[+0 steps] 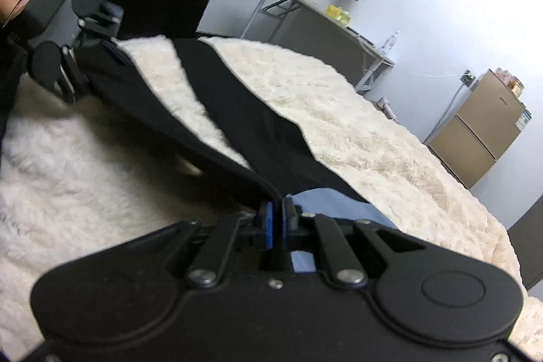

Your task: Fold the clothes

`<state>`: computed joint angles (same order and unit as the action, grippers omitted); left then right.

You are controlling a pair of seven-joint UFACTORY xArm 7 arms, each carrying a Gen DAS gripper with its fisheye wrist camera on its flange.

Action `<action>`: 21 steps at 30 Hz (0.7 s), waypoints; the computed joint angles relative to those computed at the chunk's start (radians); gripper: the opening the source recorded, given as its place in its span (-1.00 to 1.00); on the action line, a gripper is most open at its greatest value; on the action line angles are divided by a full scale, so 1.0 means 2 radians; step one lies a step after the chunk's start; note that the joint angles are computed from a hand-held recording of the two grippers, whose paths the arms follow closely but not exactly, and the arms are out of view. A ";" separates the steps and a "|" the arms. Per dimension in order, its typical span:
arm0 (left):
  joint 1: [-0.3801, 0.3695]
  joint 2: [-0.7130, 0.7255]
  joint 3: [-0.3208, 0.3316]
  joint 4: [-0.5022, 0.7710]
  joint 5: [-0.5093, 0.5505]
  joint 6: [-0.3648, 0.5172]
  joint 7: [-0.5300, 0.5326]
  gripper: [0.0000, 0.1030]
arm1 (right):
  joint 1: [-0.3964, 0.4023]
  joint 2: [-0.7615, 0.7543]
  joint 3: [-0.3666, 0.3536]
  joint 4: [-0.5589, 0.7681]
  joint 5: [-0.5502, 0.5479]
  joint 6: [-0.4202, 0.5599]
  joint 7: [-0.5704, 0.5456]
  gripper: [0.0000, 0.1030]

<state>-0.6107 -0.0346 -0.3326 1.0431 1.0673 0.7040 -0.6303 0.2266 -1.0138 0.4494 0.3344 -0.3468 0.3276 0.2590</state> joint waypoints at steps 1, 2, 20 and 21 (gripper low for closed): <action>0.006 -0.006 0.007 -0.006 -0.010 0.007 0.003 -0.28 | -0.006 -0.004 0.007 0.001 0.000 -0.003 0.010 -0.93; 0.013 -0.009 0.011 -0.010 -0.016 0.014 0.003 -0.28 | -0.014 -0.002 0.004 0.002 -0.001 -0.011 0.012 -0.93; 0.092 0.204 0.044 0.319 -0.089 0.070 0.268 -0.94 | -0.189 0.285 -0.032 0.163 -0.020 -0.156 -0.069 -0.93; 0.135 0.245 -0.008 0.371 -0.110 0.102 0.320 -0.94 | -0.150 0.314 -0.070 0.185 -0.006 -0.138 -0.098 -0.93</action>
